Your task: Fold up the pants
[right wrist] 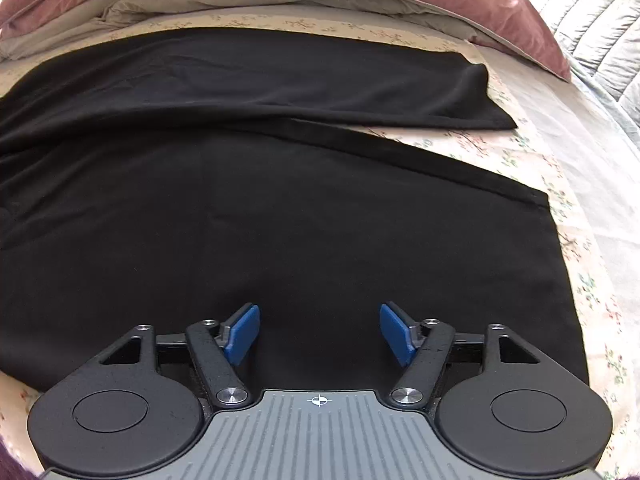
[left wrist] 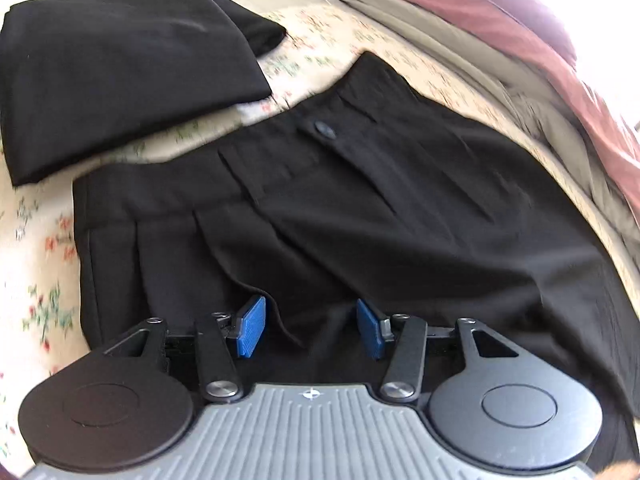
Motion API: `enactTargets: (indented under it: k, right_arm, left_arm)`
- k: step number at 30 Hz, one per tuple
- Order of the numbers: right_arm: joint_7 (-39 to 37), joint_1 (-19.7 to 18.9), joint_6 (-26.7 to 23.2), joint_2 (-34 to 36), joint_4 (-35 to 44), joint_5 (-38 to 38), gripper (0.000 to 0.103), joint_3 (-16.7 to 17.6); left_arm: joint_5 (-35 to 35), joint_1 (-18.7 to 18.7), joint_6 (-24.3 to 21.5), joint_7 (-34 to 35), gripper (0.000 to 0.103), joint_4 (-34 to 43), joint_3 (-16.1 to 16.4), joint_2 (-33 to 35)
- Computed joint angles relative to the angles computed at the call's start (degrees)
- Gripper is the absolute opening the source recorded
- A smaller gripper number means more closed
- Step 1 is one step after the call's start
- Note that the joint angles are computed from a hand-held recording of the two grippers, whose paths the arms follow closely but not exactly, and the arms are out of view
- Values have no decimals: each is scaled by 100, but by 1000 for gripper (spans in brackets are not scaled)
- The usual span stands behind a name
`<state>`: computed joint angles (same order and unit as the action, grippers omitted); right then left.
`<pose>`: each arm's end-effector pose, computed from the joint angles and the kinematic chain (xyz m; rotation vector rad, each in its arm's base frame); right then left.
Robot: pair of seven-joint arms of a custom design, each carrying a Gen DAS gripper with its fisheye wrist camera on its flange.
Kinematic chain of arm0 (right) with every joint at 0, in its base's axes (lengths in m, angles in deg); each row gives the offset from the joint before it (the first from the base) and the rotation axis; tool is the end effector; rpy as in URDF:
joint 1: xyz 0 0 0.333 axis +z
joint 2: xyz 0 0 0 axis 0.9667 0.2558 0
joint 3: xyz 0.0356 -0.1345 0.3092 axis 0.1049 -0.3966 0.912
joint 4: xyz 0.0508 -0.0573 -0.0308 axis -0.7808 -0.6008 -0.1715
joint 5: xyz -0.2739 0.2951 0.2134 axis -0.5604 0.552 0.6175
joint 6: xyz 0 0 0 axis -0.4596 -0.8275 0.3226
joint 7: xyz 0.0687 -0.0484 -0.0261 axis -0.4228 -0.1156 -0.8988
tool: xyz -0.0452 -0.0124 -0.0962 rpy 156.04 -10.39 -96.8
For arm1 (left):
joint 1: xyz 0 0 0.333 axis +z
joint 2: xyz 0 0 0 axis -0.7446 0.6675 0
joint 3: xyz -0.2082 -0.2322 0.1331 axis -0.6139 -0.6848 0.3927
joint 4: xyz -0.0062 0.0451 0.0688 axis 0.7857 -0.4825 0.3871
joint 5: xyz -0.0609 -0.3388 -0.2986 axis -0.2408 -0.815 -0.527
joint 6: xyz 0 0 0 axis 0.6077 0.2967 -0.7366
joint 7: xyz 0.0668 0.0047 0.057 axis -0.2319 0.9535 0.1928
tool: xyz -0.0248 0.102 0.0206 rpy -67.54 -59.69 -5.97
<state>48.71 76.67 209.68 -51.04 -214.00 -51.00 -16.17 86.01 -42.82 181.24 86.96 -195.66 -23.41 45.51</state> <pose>0.4849 0.0909 0.5126 -1.8408 2.0612 -0.6465 0.5235 0.0635 0.5268 -2.3916 1.3547 -0.6610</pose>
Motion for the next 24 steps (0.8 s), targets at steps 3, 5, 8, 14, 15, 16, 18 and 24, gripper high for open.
enactTargets:
  k: [3,5,8,14,15,16,18,24]
  right_arm:
    - [116,-47,-17,237,210,6,76,-13]
    - [145,-33,45,395,324,19,76,-57]
    - [170,-6,84,561,449,29,79,-115]
    - [273,73,237,808,624,49,81,-181]
    - [240,87,270,865,663,51,81,-205]
    - [210,103,303,901,687,59,81,-227]
    - [167,131,352,949,723,102,82,-268]
    - [103,159,383,994,765,174,82,-314]
  left_arm:
    - [-89,16,61,63,68,210,56,252]
    - [-97,40,61,70,68,328,41,372]
    - [-138,63,154,55,68,426,20,461]
    - [421,252,369,216,71,1265,-111,1173]
    - [402,228,311,486,72,1525,-91,1388]
    - [459,240,210,651,73,1804,-108,1613]
    - [730,295,77,701,73,2267,-184,1990]
    - [1479,242,45,908,72,3101,-282,2878]
